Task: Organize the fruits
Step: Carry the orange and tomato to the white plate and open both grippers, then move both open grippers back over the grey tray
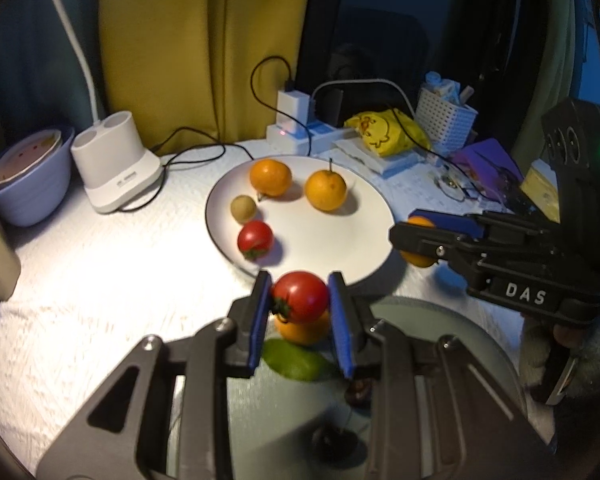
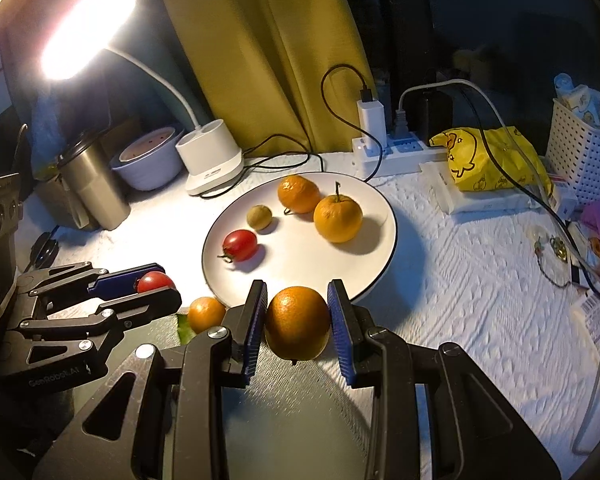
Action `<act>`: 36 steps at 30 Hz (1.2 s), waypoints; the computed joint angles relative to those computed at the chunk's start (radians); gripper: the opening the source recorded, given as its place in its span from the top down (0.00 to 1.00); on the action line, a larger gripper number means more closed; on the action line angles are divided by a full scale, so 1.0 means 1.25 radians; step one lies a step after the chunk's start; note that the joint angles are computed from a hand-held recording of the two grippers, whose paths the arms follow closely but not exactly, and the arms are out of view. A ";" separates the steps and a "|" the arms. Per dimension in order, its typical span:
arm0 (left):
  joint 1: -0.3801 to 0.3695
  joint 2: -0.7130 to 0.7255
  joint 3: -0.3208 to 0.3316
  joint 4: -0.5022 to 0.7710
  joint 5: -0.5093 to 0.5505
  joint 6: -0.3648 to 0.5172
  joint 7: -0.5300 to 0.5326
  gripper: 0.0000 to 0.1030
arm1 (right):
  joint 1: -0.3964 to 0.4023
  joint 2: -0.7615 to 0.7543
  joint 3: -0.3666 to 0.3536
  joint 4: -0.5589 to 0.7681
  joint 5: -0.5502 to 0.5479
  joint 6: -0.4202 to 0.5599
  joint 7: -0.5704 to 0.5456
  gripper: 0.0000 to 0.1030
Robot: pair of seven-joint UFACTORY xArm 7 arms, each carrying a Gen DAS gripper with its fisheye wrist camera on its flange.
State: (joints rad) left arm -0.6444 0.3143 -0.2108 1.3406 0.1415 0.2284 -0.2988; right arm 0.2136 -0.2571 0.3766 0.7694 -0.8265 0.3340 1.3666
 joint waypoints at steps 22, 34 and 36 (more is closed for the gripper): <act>-0.005 0.172 0.004 0.211 -0.057 0.087 0.046 0.70 | 0.002 0.114 -0.092 0.057 -0.129 -0.048 0.074 0.65; 0.001 0.113 0.006 0.143 -0.067 0.046 0.026 0.60 | 0.023 0.072 -0.083 0.044 -0.138 0.000 0.109 0.62; 0.002 0.094 0.007 0.122 -0.066 0.036 0.021 0.60 | 0.026 0.063 -0.076 0.041 -0.130 0.006 0.109 0.62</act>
